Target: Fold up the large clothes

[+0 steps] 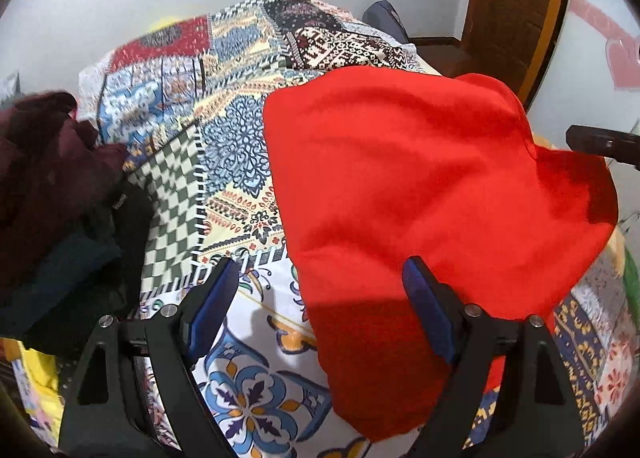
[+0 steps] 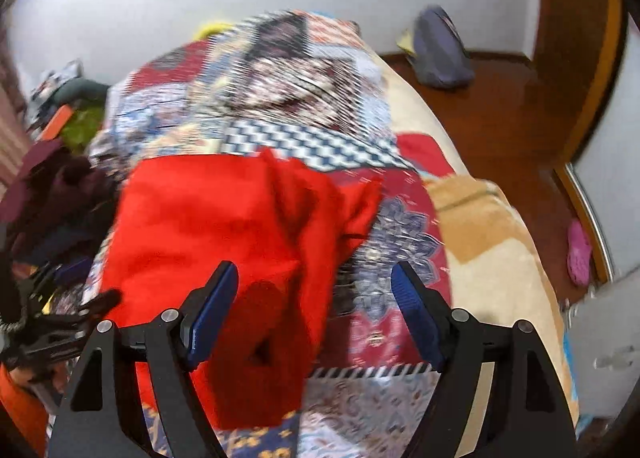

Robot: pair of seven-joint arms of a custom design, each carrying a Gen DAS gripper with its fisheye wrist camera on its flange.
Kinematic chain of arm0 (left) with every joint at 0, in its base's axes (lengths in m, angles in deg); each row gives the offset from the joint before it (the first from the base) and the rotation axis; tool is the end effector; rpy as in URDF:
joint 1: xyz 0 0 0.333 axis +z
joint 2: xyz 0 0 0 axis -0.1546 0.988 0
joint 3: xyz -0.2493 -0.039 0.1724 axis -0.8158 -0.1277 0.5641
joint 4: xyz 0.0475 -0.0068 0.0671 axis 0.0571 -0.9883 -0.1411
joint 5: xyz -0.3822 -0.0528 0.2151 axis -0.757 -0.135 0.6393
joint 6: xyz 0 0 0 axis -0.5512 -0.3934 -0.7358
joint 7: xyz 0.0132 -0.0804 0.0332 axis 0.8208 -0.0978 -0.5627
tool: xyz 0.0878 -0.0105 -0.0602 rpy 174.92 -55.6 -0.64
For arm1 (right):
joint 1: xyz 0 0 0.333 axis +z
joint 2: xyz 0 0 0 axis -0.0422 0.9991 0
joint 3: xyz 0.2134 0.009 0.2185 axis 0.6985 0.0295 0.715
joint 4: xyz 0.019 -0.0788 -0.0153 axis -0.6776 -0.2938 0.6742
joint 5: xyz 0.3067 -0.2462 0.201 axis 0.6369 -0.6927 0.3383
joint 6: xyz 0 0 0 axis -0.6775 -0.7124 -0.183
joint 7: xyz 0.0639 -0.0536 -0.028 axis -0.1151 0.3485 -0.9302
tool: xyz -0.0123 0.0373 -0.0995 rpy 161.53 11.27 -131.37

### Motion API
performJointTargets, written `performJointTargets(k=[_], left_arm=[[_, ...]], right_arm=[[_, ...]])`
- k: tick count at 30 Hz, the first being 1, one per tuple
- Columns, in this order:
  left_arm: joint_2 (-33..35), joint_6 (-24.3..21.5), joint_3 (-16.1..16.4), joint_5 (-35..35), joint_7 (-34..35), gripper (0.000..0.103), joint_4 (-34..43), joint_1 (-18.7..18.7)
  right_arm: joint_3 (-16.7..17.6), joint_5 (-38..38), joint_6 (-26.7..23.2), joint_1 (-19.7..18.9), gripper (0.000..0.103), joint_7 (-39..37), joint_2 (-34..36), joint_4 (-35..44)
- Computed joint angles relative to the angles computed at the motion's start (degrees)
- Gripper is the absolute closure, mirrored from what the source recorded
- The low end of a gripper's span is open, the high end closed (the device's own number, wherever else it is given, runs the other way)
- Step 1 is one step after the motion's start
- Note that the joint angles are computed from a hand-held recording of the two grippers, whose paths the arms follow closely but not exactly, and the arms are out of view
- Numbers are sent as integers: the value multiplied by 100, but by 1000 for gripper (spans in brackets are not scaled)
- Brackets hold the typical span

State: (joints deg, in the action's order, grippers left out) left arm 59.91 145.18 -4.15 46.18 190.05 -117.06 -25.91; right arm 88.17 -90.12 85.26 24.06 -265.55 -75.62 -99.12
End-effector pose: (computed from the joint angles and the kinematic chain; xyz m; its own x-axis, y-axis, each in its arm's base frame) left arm 0.5496 -0.3134 0.3954 -0.7550 -0.6507 -0.0808 -0.5060 0.6565 -0.5594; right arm 0.3567 0.2900 0.4461 -0.4664 -0.8615 -0.2008 -0.6530 0.4884 -0.5789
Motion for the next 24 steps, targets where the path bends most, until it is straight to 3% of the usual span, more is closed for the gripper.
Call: performJointTargets(k=[6,8,13,19,21,24], left_arm=[[-316,129,1,162,-106,19,-358,6],[-417,93,-6,-37,49,19,-451,34],[-642,-61,17,-548,336,19,-614,100],[-522,-492,56,-614,369,19,-237,193],[-353,-655,70,-771,383,19,21,220],[92,-1304,89,-1080,336,19,659,294]], right_arm=[[-118,341,189,194,27,-219,416,15],[-160,575,179,275,27,-232,482,-105],[-160,745,729,326,27,97,165,-614],[-105,535,397,281,27,-204,51,-362],[-164,411,690,169,27,-194,12,-400],[-272,386,1225,25,27,-122,29,-527]])
